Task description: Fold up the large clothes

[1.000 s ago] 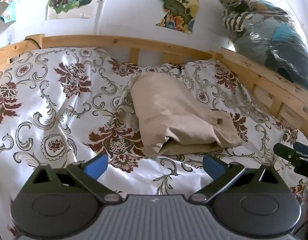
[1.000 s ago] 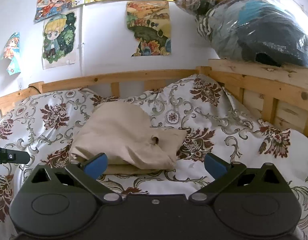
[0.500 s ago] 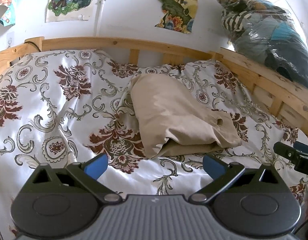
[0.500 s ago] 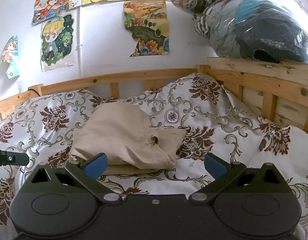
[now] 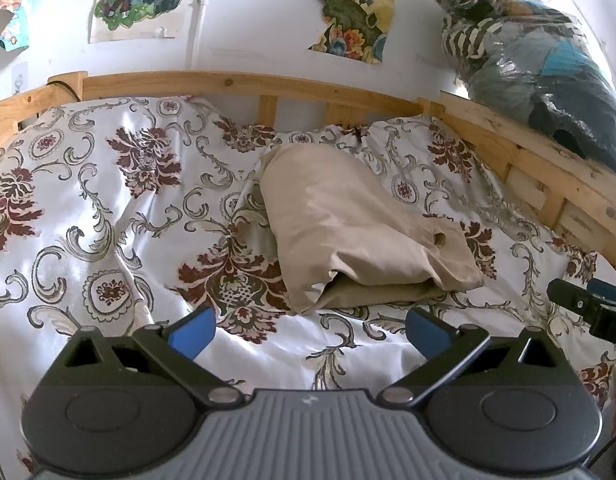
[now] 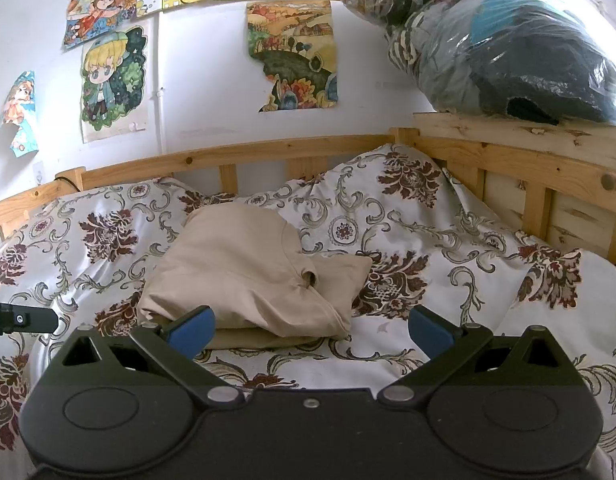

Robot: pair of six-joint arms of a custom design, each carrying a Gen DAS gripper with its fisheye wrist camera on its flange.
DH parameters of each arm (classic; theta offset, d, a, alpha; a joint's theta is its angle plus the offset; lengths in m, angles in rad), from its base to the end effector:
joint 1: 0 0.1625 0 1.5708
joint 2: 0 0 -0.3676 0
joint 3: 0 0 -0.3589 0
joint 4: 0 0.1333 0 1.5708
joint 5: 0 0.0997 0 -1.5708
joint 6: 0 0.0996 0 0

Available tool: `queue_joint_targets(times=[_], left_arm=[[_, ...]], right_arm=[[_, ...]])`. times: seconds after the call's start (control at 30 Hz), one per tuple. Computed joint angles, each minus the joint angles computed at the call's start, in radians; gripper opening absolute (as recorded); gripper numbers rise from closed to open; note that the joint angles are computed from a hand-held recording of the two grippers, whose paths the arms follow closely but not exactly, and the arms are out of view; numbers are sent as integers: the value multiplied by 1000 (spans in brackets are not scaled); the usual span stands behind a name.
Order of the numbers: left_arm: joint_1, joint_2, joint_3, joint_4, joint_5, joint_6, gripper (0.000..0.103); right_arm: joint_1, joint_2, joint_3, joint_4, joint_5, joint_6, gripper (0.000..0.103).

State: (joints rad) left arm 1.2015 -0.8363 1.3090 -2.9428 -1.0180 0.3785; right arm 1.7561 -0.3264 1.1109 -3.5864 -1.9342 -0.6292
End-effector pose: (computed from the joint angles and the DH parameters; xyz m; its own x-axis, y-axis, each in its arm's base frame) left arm -0.0775 -0.7145 0.2972 -0.7924 0.1436 -0.5929 0.5568 0.5673 -0.6068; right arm 0.2295 -0.6928 0.0898 -0.7566 -0.0656 0.6506 -0.6266 0.3573 -0.6926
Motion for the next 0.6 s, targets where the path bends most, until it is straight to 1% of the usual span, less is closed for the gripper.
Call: queue_joint_targets(times=[0.6], left_arm=[[-1, -3, 6, -4, -3, 7, 102]], right_arm=[[-1, -3, 2, 4, 0, 2, 102]])
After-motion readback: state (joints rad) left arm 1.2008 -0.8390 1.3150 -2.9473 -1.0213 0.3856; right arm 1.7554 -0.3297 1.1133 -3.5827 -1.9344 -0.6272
